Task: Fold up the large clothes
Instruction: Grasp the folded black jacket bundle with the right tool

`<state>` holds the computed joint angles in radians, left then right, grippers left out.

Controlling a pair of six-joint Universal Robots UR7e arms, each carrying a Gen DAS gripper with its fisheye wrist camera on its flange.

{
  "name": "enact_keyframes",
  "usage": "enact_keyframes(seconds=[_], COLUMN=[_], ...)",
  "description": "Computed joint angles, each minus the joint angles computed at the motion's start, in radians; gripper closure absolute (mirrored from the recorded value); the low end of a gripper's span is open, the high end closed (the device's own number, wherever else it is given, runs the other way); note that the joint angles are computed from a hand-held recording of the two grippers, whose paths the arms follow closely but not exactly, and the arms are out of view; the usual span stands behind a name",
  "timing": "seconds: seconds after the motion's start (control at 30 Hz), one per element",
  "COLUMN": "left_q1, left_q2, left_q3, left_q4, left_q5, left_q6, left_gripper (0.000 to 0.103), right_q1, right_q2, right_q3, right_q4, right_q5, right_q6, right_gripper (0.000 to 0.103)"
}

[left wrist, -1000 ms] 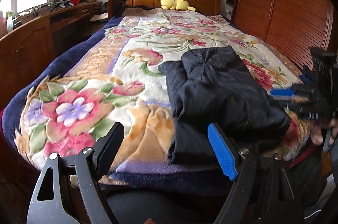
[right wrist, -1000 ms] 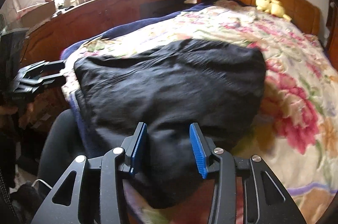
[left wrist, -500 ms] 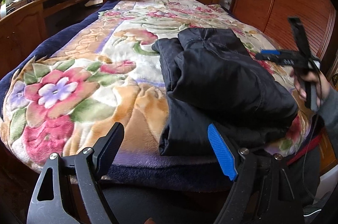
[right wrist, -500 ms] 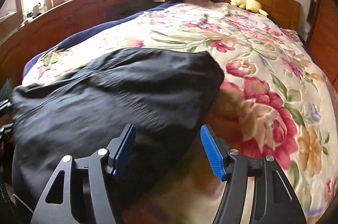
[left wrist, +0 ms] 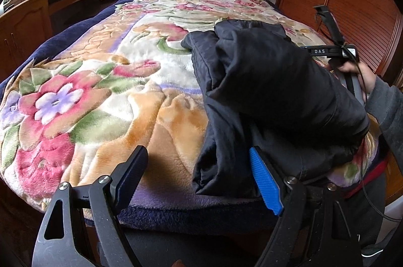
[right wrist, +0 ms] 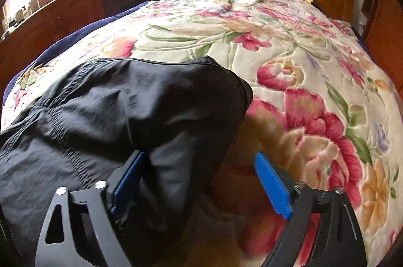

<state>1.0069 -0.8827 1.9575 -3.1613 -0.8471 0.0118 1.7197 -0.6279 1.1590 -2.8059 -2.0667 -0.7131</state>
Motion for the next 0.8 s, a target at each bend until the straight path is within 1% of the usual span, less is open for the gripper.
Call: enact_keyframes(seconds=[0.13,0.37,0.43,0.6,0.7,0.77,0.8], left_q1=[0.002,0.000,0.000,0.005,0.004,0.007,0.007], left_q2=[0.001,0.000,-0.001,-0.013,-0.020,-0.026,-0.028], left_q3=[-0.003,-0.002,0.001,0.013,0.023,0.028,0.032], left_q4=[0.001,0.003,-0.003,-0.019,-0.029,-0.037,-0.042], left_q5=[-0.002,-0.003,-0.007,-0.034,-0.045,-0.065,-0.076], left_q6=[0.002,0.001,0.003,-0.004,0.000,0.006,0.011], left_gripper=[0.021,0.020,0.020,0.020,0.027,0.035,0.041], right_q1=[-0.013,-0.028,-0.032,-0.052,-0.064,-0.070,-0.072], right_q2=[0.042,0.066,0.065,0.073,0.086,0.093,0.094], right_q3=[-0.076,-0.110,-0.115,-0.161,-0.199,-0.217,-0.222], right_q4=[0.055,0.097,0.118,0.224,0.283,0.309,0.321], right_q5=[0.004,0.016,0.028,0.081,0.113,0.131,0.144], right_q6=[0.019,0.054,0.081,0.156,0.184,0.195,0.199], right_gripper=[0.004,0.001,0.001,0.001,0.002,0.004,0.008])
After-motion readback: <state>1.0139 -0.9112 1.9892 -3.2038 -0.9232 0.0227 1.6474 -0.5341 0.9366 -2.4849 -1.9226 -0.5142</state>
